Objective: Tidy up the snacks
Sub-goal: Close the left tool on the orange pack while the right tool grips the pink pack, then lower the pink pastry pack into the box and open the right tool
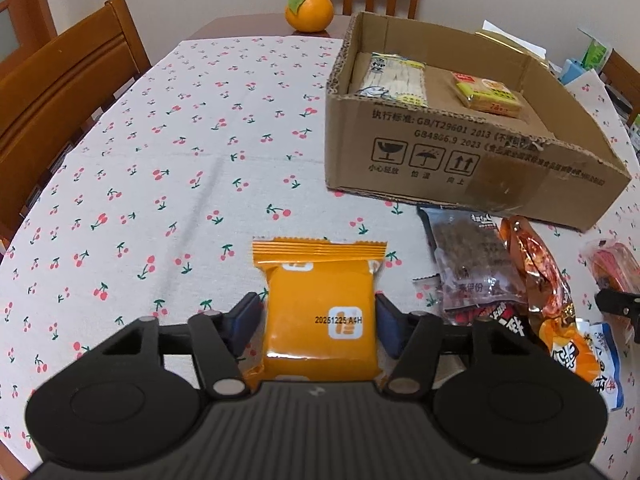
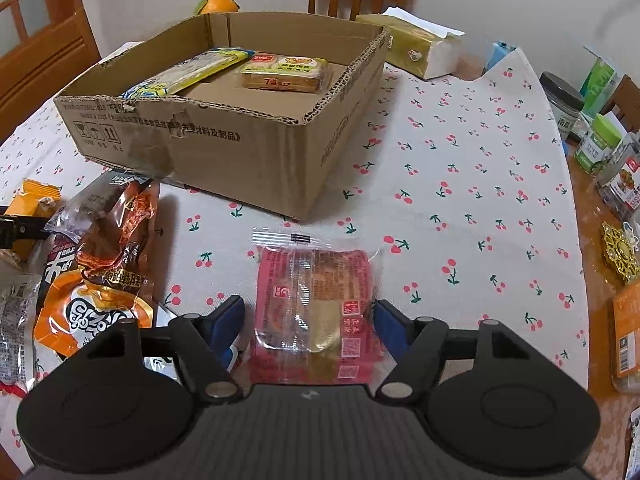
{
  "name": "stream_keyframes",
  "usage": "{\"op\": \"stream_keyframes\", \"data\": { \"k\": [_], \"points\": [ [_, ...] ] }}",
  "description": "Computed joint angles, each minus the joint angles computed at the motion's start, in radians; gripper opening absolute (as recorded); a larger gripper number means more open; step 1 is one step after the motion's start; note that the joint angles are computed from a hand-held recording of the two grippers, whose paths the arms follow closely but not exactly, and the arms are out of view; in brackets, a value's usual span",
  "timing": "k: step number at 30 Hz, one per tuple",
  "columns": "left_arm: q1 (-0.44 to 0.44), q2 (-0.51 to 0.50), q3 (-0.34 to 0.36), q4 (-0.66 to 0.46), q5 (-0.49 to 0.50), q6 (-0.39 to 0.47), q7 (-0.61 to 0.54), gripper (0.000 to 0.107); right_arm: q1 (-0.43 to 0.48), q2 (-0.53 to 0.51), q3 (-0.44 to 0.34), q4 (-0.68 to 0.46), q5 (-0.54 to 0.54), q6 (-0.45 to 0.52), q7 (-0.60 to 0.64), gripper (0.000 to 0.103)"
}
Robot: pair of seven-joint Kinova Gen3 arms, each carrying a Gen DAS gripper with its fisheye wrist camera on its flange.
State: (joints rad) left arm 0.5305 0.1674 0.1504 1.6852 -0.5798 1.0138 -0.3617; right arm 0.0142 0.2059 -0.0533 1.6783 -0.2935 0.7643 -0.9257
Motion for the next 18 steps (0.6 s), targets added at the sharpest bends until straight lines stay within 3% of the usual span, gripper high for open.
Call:
{"op": "stream_keyframes", "data": {
  "k": [2,4,11,18],
  "points": [
    [0.001,-0.001,0.0,0.0,-0.006,0.0,-0.001,0.048,-0.002,-0.001,0.002,-0.001,0.003,0.002,-0.009,0.069],
    [-0.004,-0.007,0.0,0.006,-0.001,-0.008,-0.007,0.046,-0.006,-0.002,0.004,-0.007,0.01,0.012,-0.02,0.062],
    [-0.021,-0.026,0.006,0.002,0.017,0.003,-0.065,0.044,-0.016,-0.017,0.007,-0.014,0.028,0.029,-0.059,0.06],
    [-0.072,-0.083,0.02,-0.023,0.094,0.022,-0.215,0.044,-0.017,-0.057,0.016,-0.07,0.04,0.098,-0.052,0.06]
  ]
}}
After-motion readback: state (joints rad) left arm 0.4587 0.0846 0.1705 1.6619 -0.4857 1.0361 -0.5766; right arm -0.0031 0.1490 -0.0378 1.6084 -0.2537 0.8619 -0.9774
